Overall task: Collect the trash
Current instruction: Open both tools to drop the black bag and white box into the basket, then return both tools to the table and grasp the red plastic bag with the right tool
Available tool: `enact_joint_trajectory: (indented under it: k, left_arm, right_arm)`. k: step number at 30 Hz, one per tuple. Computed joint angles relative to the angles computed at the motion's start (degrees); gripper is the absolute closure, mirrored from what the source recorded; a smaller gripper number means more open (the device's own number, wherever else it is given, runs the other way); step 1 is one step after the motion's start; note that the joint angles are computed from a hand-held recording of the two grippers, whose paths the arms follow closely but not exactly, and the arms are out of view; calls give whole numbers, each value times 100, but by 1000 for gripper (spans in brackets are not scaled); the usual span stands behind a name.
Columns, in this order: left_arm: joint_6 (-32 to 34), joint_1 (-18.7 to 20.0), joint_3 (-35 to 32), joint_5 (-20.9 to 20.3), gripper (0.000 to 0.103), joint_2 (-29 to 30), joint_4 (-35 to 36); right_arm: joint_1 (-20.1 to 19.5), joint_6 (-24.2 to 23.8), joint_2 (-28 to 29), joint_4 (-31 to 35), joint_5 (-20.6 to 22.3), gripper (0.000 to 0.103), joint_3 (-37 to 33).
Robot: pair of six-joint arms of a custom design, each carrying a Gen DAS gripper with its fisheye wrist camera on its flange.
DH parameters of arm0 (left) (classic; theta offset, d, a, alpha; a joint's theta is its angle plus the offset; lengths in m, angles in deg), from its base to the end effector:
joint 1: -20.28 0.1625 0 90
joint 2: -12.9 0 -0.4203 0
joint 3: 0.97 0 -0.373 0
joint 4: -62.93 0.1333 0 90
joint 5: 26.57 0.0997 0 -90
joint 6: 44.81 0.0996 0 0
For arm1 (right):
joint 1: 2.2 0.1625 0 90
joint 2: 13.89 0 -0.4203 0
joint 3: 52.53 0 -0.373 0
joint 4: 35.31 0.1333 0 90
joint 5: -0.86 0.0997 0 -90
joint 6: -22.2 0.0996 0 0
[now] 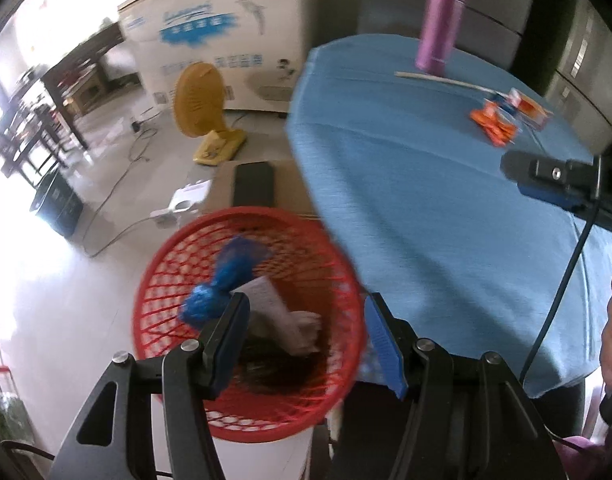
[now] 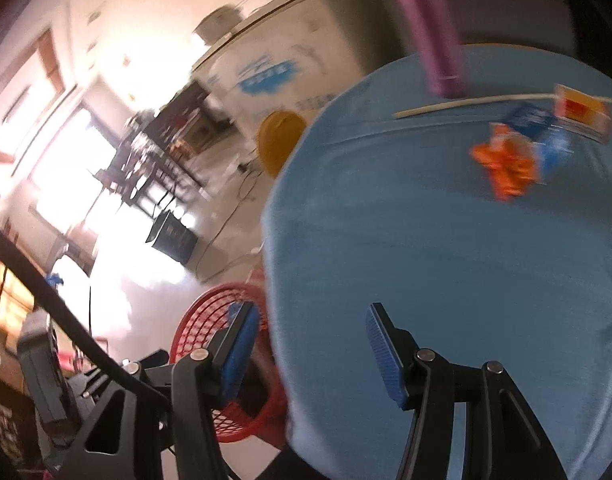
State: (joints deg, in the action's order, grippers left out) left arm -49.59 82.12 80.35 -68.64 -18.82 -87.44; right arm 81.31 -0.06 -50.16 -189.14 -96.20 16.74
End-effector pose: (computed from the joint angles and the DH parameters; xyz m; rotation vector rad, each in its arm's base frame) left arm -0.1522 -0.7235 0.0525 0.3783 2.3127 -0.5067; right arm 0.0312 -0.7966 0.1742 0.3377 -2.7863 0.7066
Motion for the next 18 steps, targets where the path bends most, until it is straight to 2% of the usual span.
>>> enact_joint_trajectory:
  k: [5,8,12,15,18]
  left_arm:
    - [169,-208,-517,-206,42,392,373]
    - [410,-322,-1076,-380,42,718,559]
    - [968,-450,-2098,-631,27,1329,679]
    - [1263,-462,-3145,-891,27,1888,1078]
    - [1202,-408,-4348,-1110,27,2470,1811]
  right_arm:
    - [-348,198,-547,-551,75,43,478]
    - [-562,380,-853,-798,49,43,701]
    - [-898,641,-1216,-1287,-79,43,873]
    - [-1115,845,-1390,-1585,-286,43,851]
    - [-1323,1050,-1503,-1705,-470,43,692]
